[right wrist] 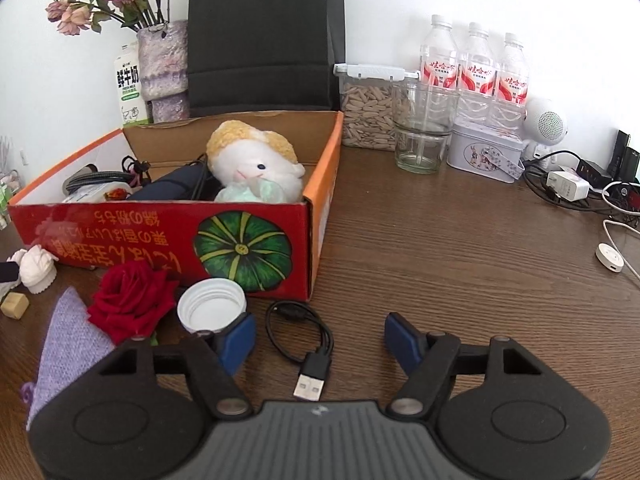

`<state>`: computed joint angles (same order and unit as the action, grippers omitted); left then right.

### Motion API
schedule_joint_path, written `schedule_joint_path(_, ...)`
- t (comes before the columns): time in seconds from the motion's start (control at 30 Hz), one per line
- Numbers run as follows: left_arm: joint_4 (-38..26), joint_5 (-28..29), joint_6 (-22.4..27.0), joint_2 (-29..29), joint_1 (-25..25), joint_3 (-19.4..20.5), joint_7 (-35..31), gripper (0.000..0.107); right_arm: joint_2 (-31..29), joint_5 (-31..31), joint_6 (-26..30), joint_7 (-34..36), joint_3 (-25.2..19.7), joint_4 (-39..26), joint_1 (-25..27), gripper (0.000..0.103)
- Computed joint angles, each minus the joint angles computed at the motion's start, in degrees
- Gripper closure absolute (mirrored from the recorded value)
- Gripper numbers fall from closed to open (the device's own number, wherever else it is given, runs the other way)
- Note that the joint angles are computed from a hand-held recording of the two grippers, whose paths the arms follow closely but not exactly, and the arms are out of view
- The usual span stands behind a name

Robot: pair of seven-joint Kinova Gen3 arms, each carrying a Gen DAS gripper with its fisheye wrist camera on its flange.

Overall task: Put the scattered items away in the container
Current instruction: 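Grasp the crumpled white tissue with the left gripper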

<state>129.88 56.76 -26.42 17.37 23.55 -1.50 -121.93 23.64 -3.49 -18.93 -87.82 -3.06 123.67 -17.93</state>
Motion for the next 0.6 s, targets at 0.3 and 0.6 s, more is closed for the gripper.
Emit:
schedule_joint_path(0.3, 1.54, -8.81, -1.08, 0.38, -1.25, 0.46, 9.65, 0.032, -0.27, 4.87, -1.46, -3.2, -3.44, 0.89, 3.51, 0.067)
schedule_joint_path(0.6, 3.23, -14.9, -2.56, -0.02, -1.18, 0.9, 13.85, 0.077, -0.73, 2.25, -3.17, -2.22, -1.29, 2.22, 0.54, 0.074)
